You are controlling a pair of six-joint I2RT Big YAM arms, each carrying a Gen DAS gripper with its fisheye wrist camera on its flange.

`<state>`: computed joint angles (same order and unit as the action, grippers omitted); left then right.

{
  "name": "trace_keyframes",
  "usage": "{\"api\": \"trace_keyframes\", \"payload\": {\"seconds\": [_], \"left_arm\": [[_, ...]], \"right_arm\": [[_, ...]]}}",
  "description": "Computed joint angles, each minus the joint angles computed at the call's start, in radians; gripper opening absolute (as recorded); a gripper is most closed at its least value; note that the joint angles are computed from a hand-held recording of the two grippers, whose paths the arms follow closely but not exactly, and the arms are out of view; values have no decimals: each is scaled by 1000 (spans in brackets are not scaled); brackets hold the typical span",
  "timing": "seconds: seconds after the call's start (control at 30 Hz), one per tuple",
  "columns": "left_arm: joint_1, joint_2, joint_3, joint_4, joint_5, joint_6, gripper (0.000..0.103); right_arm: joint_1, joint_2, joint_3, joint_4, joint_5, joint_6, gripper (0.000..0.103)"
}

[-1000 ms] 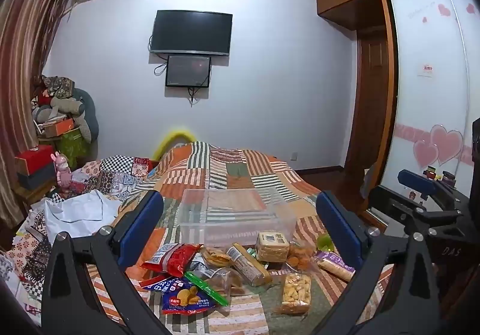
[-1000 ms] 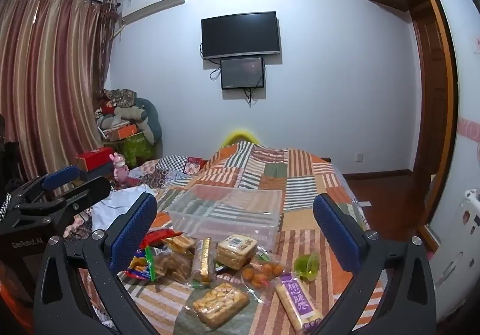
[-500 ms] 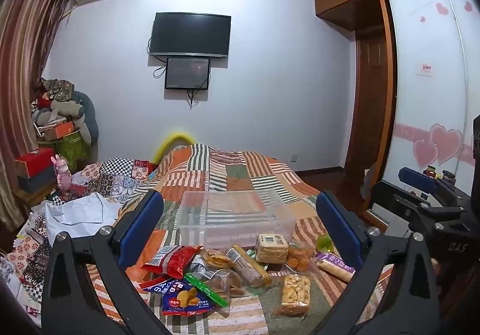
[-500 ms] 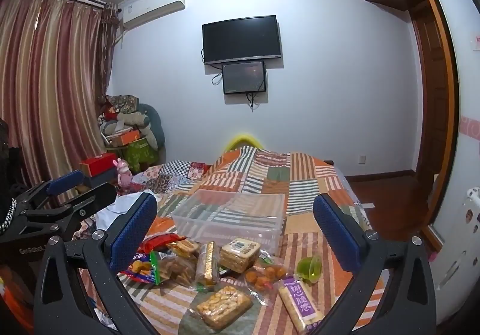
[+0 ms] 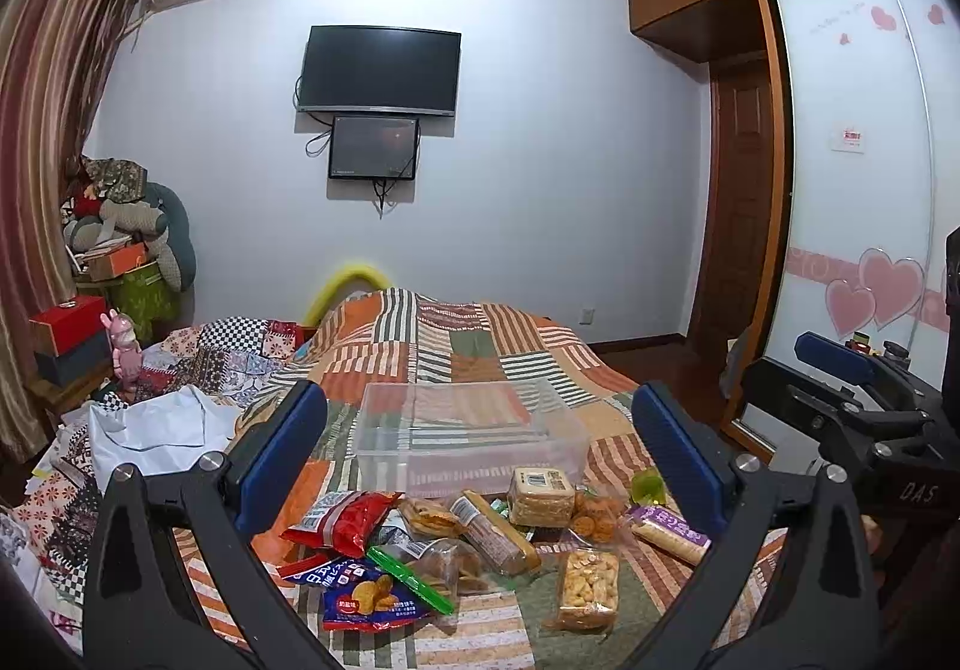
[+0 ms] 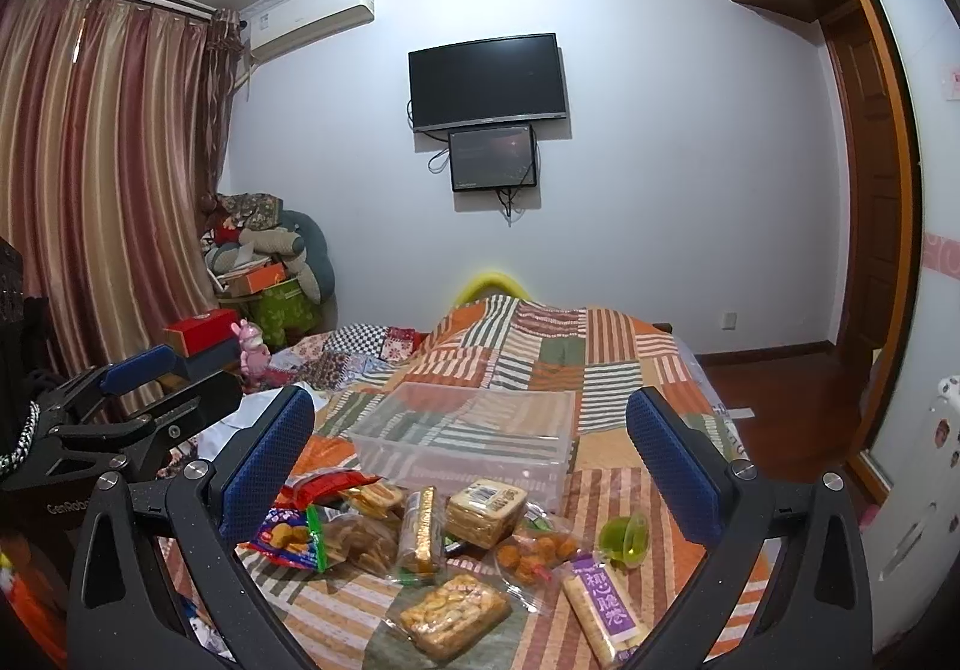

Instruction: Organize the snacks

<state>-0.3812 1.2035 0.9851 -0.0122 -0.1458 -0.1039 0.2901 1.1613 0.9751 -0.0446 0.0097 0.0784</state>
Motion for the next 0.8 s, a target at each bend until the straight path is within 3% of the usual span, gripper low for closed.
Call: {"api": "trace_keyframes", "payload": {"seconds": [0.8], "left_arm": [[-5,-1,-1,-2,-5,-6,103]], "right_arm": [[-2,0,3,-6,-6,11,103]]}}
